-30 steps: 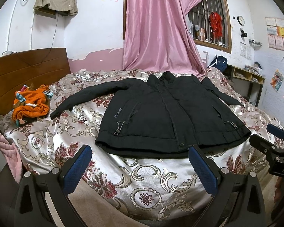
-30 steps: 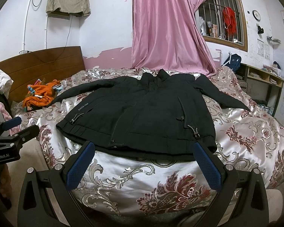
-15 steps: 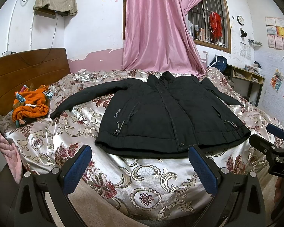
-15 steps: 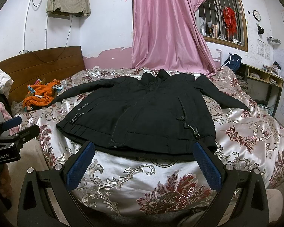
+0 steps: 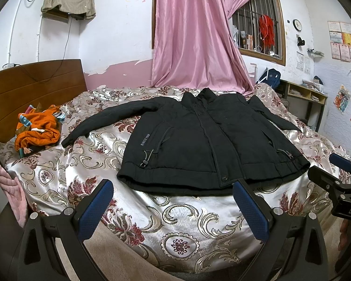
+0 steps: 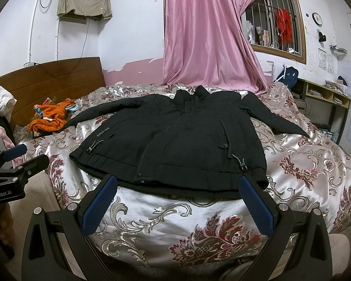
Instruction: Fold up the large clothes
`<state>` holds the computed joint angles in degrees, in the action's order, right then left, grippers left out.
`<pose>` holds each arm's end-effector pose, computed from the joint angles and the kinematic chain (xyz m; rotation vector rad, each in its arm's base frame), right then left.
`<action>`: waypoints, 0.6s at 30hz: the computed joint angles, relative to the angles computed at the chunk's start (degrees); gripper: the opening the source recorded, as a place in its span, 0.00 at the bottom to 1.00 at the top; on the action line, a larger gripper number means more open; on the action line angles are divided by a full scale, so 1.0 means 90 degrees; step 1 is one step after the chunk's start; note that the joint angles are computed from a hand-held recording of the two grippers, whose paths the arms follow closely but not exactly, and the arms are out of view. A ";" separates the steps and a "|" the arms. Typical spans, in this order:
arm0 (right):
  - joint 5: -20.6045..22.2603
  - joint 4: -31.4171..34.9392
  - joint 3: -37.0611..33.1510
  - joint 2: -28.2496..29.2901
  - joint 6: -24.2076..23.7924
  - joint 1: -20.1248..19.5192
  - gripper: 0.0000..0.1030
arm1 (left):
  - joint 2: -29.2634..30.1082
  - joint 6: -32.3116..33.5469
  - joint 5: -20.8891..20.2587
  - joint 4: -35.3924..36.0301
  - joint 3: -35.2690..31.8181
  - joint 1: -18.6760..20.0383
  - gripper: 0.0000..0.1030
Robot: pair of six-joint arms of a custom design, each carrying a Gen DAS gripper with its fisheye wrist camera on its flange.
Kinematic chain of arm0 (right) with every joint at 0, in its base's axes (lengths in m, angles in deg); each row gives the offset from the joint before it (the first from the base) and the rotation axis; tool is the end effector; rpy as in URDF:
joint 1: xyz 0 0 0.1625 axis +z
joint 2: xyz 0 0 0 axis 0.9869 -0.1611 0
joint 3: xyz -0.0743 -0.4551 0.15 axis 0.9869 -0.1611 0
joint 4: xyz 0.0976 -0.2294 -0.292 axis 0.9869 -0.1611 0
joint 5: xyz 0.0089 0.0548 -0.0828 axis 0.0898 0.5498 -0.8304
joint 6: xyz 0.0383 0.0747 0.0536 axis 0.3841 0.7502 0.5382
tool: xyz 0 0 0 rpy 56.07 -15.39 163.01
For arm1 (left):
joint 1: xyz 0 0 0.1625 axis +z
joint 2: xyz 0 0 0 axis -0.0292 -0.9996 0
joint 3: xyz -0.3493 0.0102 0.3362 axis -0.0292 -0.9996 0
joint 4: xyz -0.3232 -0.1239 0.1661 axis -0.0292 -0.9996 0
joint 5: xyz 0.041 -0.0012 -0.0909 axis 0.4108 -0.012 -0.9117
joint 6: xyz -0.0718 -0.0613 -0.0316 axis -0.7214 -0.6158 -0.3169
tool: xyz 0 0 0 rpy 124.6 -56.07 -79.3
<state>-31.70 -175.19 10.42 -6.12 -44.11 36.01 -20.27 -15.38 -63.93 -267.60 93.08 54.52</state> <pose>0.4391 -0.6392 0.0618 1.1969 -2.2992 1.0931 -0.1208 -0.5405 0.4375 -0.0110 1.7909 -1.3356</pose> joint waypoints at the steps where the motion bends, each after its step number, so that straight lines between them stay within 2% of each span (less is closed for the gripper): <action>1: 0.0000 0.0000 0.0000 0.0000 0.0000 0.0000 0.99 | 0.0000 0.0000 0.0000 0.0000 0.0000 0.0000 1.00; 11: 0.0003 0.0005 -0.0002 -0.0001 -0.0003 -0.0007 0.99 | -0.0015 -0.0054 -0.0002 0.0038 0.0018 0.0014 1.00; 18: -0.0035 -0.0004 0.0061 -0.0018 0.0017 0.0008 0.99 | -0.0055 -0.0559 0.0066 0.0540 0.0010 0.0071 1.00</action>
